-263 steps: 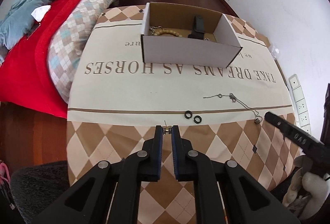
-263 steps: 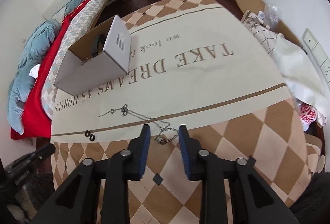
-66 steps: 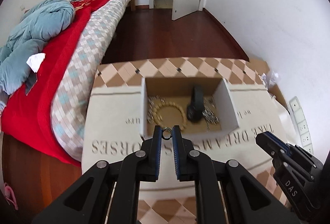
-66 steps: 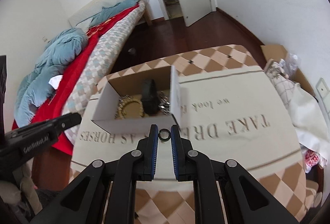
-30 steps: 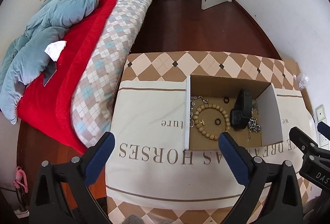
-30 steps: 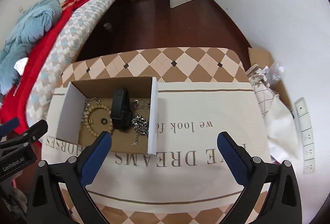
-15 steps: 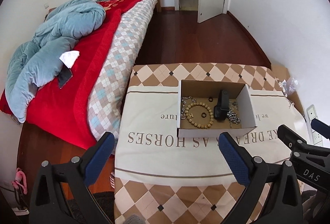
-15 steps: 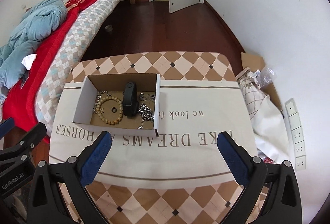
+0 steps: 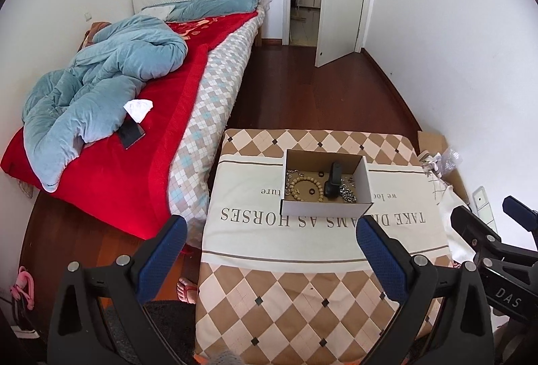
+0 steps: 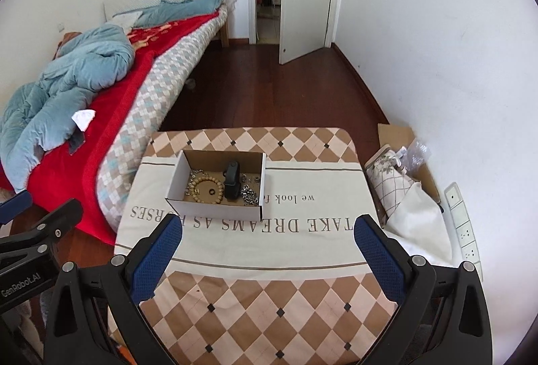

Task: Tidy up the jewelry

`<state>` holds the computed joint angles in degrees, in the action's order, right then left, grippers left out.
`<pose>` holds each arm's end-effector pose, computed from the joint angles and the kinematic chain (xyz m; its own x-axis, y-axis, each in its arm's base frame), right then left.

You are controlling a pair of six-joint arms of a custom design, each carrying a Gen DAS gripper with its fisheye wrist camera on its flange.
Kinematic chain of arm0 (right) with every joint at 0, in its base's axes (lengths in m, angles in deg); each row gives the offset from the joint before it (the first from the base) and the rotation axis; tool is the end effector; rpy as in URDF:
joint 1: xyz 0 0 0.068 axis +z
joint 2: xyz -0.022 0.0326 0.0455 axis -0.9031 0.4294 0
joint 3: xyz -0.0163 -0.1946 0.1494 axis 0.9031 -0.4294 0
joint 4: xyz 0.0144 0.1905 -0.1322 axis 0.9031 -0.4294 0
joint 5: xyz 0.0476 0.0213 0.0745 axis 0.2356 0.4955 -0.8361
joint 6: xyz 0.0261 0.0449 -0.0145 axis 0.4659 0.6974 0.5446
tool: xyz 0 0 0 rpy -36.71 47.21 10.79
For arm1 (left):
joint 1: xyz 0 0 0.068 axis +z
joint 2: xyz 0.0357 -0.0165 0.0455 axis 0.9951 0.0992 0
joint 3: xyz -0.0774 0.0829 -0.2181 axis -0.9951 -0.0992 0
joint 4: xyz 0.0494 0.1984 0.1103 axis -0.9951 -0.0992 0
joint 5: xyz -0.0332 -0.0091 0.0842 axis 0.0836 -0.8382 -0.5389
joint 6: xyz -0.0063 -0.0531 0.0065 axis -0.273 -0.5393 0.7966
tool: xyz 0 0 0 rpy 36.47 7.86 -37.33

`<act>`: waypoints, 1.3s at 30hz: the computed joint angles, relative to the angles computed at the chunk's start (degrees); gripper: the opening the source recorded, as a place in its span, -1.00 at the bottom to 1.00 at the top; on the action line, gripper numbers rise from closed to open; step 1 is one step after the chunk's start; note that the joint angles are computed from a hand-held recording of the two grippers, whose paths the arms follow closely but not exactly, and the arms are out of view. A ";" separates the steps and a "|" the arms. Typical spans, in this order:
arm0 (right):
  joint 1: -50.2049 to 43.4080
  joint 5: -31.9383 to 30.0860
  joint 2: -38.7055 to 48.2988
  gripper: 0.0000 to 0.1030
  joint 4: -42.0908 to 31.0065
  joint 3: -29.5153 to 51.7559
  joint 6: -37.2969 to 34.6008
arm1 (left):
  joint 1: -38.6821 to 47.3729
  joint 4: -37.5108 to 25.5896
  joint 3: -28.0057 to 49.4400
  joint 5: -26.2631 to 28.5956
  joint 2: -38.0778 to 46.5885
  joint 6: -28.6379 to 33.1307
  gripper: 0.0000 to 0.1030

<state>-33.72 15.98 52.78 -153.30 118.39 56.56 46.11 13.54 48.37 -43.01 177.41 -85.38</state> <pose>0.2514 0.1340 0.3703 -0.7511 -0.0287 -0.6595 0.0181 0.9978 -0.0640 0.2946 -0.2133 0.3251 -0.7731 -0.0649 -0.6310 -0.0640 0.9977 -0.0242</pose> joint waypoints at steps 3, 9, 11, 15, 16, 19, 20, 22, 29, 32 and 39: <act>2.24 1.81 -2.41 1.00 -3.32 1.50 1.26 | -2.09 -2.54 0.38 -1.10 -2.13 -1.49 0.99; 6.58 5.52 -5.74 1.00 -11.37 5.95 4.48 | -5.63 -8.38 3.88 -1.79 -3.64 -4.10 0.99; 7.84 6.10 -6.14 1.00 -14.16 7.82 5.54 | -6.35 -10.22 5.02 -1.30 -3.65 -5.29 0.99; 9.58 6.26 -6.24 1.00 -18.71 11.33 7.06 | -7.54 -13.18 7.53 -0.57 -3.61 -7.30 0.99; 9.97 6.21 -6.17 1.00 -19.88 12.37 7.39 | -7.93 -13.98 8.56 -0.72 -3.38 -7.48 0.99; 9.65 5.62 -5.93 1.00 -21.01 13.66 7.18 | -8.42 -16.18 11.95 -1.27 -2.05 -7.57 0.99; 9.74 5.66 -5.99 1.00 -21.01 13.62 7.35 | -8.48 -16.53 12.84 -1.49 -1.67 -7.51 0.99; 9.77 5.81 -6.01 1.00 -21.10 13.74 7.50 | -8.45 -17.39 15.48 -2.12 -0.36 -7.14 0.99; 5.17 4.39 -2.32 1.00 -19.22 17.48 3.58 | -6.48 -18.63 24.24 -3.01 5.18 -4.92 0.99; 3.01 3.31 -0.43 1.00 -17.39 18.06 2.00 | -5.26 -19.77 29.04 -3.25 8.34 -3.83 0.99; -1.67 1.52 5.47 1.00 -13.92 20.61 -1.07 | -1.62 -25.10 44.42 -2.03 18.79 -2.16 0.99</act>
<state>-35.39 17.50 58.24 -167.22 139.00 55.49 44.48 -11.56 92.79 -45.04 196.20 -87.54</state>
